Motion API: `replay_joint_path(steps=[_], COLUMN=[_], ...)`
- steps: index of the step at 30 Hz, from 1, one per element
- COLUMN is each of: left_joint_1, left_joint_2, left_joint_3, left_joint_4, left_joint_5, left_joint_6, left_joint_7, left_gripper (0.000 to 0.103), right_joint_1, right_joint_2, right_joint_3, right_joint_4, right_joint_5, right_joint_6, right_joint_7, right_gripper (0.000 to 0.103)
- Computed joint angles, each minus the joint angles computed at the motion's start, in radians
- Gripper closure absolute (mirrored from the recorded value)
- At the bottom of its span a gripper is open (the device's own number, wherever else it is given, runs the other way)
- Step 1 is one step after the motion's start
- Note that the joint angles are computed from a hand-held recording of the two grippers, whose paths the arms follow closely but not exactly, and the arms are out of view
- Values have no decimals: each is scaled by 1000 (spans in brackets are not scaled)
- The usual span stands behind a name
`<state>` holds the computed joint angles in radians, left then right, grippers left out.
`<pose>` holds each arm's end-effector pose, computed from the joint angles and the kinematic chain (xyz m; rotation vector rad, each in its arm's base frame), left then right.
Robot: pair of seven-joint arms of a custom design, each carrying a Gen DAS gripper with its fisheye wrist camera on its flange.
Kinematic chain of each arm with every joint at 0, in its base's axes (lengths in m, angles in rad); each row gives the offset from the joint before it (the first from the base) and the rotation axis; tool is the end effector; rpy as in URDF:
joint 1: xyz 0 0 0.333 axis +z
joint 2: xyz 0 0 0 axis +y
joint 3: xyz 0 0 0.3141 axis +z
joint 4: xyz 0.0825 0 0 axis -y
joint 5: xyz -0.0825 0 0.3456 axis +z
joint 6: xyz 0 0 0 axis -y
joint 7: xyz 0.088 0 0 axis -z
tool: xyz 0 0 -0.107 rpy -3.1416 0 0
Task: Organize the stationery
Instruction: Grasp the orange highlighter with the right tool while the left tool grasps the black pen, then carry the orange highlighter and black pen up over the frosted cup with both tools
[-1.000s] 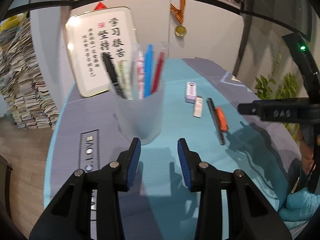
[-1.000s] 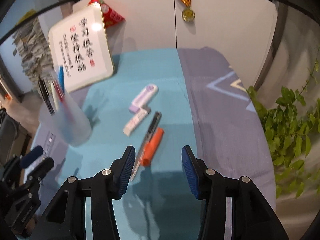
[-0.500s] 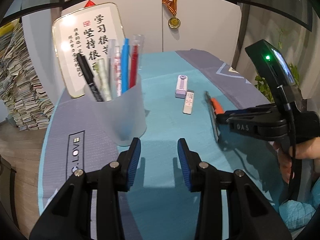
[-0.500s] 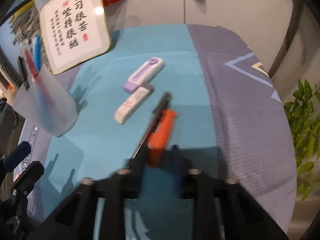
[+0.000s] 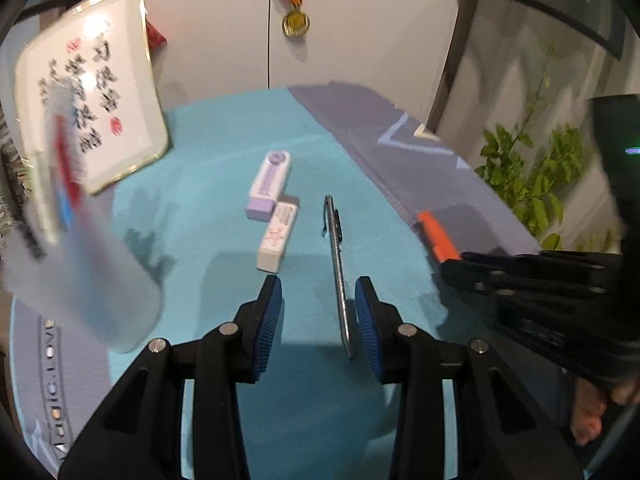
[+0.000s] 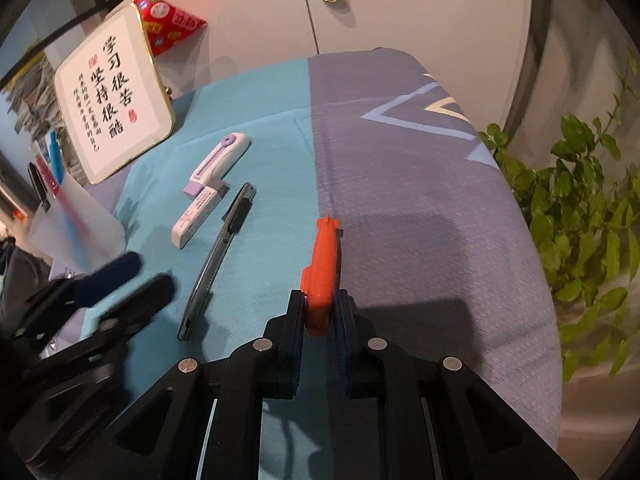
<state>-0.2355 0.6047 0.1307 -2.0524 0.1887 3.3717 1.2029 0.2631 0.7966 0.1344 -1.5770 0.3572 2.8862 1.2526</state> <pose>0.6087 -0.0932 0.2542 -1.8464 1.8232 -0.7577 0.6682 0.2361 0.2513 -2.1064 1.5099 -0.1977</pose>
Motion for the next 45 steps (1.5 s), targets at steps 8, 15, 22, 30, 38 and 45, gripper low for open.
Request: replay_joint_path(steps=[8,15,22,30,38,45], left_joint_1=[157,236,-159,-252,-144,-39], left_joint_2=[18,-107,-168,-37,66,47], left_joint_3=[-166,-221,151,213,133,37], left_joint_4=[35,-160,-303,-115,88,89], left_joint_5=[97,152,-32,-182,-121,-15], left_joint_6=[-78,-25,13,62,-132,-135], left_joint_7=[13,20,158,237,174,139], left_gripper=[100,101,85,67,69,94], right_joint_1=[-42,-57,-72,-71,-45,4], right_joint_2=[-1,-37,-42,-53,-33,-1], right_joint_3=[50,66,92,93,56,-4], right_joint_4=[-12,-72,-84,-100,-62,32], right_joint_5=[46,76,101,121,93,35], right_joint_6=[11,49,53,68,15,-60], right_joint_7=[-50,-88,-123,-140,-122,-78], right_gripper=[88,88,88,88,88,84])
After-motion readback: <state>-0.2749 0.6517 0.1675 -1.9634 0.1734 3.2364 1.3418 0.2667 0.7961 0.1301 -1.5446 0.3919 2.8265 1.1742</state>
